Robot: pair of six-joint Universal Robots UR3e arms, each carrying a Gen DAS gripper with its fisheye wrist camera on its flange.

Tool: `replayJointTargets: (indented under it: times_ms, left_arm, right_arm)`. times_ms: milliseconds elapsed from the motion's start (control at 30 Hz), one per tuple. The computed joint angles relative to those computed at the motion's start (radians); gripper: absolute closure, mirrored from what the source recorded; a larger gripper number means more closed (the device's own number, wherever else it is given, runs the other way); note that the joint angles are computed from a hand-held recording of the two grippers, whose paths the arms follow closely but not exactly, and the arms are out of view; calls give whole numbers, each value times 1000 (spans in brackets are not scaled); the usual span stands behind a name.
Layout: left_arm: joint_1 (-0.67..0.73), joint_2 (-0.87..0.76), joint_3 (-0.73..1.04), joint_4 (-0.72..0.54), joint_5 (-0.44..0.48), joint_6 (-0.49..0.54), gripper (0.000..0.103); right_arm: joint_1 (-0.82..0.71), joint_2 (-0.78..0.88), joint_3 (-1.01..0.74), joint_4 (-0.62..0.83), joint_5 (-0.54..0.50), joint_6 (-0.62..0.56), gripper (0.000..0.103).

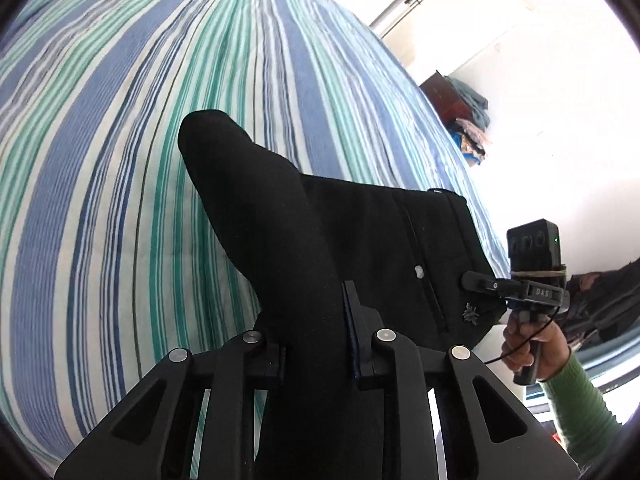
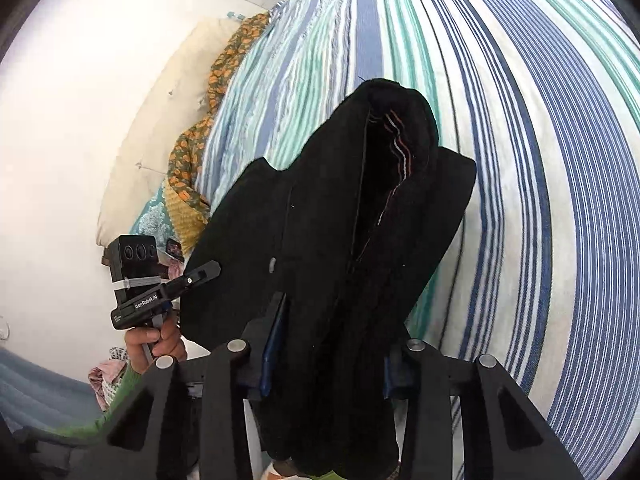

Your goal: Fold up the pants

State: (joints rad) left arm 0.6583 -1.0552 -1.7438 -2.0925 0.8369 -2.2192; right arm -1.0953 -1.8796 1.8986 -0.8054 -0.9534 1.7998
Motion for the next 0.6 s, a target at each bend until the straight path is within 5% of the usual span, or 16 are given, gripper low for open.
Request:
replayJointTargets:
  times_ms: [167,300,367,500,600]
  left_arm:
    - [-116,-185,192,226,-87,-197,82]
    - [-260,-332,222,639,-33,-462,77]
    - [-361,-409,178,857,106,-586,37]
    - [-435,-412,-50,1050,340,-615,38]
    - [-356,-230,-290,1106,343,-540,35]
  right_arm:
    - [123,110,-244,62,176,18,65]
    - [240,246,-422,-50,315,130,64]
    - [291,289,-435,-214,348,228,58]
    - [348,323,-261,-778,161,584,50]
    - [268,240,-84,-952,26,598,50]
